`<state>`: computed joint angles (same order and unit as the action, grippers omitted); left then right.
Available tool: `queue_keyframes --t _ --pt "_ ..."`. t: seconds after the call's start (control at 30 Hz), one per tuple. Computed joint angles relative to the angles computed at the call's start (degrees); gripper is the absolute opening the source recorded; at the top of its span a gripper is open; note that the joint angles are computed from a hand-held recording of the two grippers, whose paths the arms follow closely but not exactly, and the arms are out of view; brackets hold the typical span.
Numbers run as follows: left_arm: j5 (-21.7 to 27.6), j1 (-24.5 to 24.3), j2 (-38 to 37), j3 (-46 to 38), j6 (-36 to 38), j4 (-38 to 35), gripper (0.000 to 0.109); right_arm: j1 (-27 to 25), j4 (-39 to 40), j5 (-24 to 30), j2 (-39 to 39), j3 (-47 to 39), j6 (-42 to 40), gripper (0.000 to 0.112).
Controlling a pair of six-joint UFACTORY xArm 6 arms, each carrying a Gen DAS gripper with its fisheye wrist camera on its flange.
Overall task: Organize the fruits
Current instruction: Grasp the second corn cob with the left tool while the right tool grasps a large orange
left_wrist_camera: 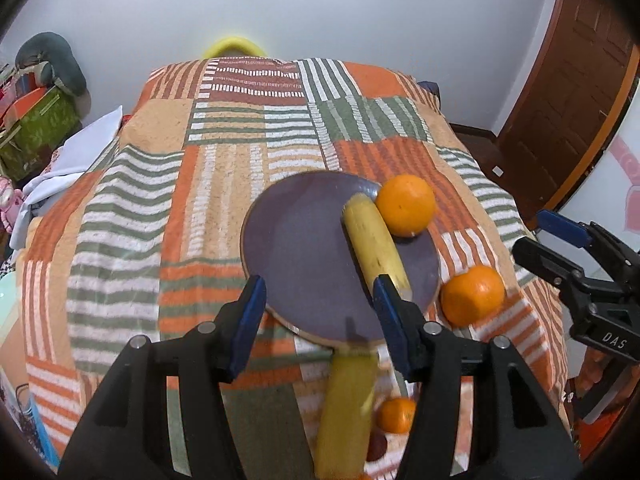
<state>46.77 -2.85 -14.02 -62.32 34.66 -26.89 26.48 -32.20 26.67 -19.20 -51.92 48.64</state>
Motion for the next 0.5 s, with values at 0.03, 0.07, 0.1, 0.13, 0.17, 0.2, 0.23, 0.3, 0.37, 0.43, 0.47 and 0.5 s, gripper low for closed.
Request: queue_keyframes --t 0.03,0.07,0.1,0.13,0.17,0.2,0.23,0.3,0.37,0.43,0.47,0.5 --pt "0.18 0.11 -1.13 1.01 0.05 0.21 0.055 0.37 -0.79 0.60 -0.90 0.70 0.90 0.074" --pt "0.39 0.19 -2.10 1.91 0.09 0.54 0.055 0.74 -1.42 1.22 -1.71 1.34 1.68 0.076" --pt "0.59 0.25 -3.24 3.01 0.15 0.89 0.055 1.09 -1.99 1.75 -2.45 1.97 2.37 0.077" --pt "0.65 0.28 -4.02 3.83 0.25 1.01 0.055 1.38 -2.48 2.13 -3.13 2.57 2.98 0.077" --pt "0.89 0.30 -5.06 4.88 0.33 1.28 0.055 1.70 -2.86 2.55 -3.82 3.22 3.47 0.077" --pt "0.89 0.22 -5.71 5.65 0.23 1.56 0.055 2.05 -2.92 3.22 -4.43 3.77 3.56 0.077" --pt "0.95 0.20 -6.46 6.54 0.22 1.82 0.055 2.47 -3.13 4.03 -4.95 4.10 3.73 0.077" --pt "1.26 0.06 -7.91 8.47 0.13 2.66 0.055 2.99 -3.76 4.85 -5.79 5.08 4.34 0.077" --pt "1.16 -0.28 -8.94 10.23 0.00 3.89 0.055 3.23 -3.31 4.81 -6.62 6.30 4.47 0.077" --pt "1.00 -0.56 -9.67 11.75 -0.02 4.74 0.055 3.55 -3.09 5.07 -7.45 7.46 5.00 0.077" --pt "1.10 -0.69 -9.69 12.14 -0.02 4.93 0.055 3.40 -2.59 4.74 -7.47 8.02 4.89 0.077" --pt "1.23 -0.90 -9.70 12.63 -0.09 5.16 0.055 3.59 -2.60 4.81 -7.65 8.49 5.28 0.077"
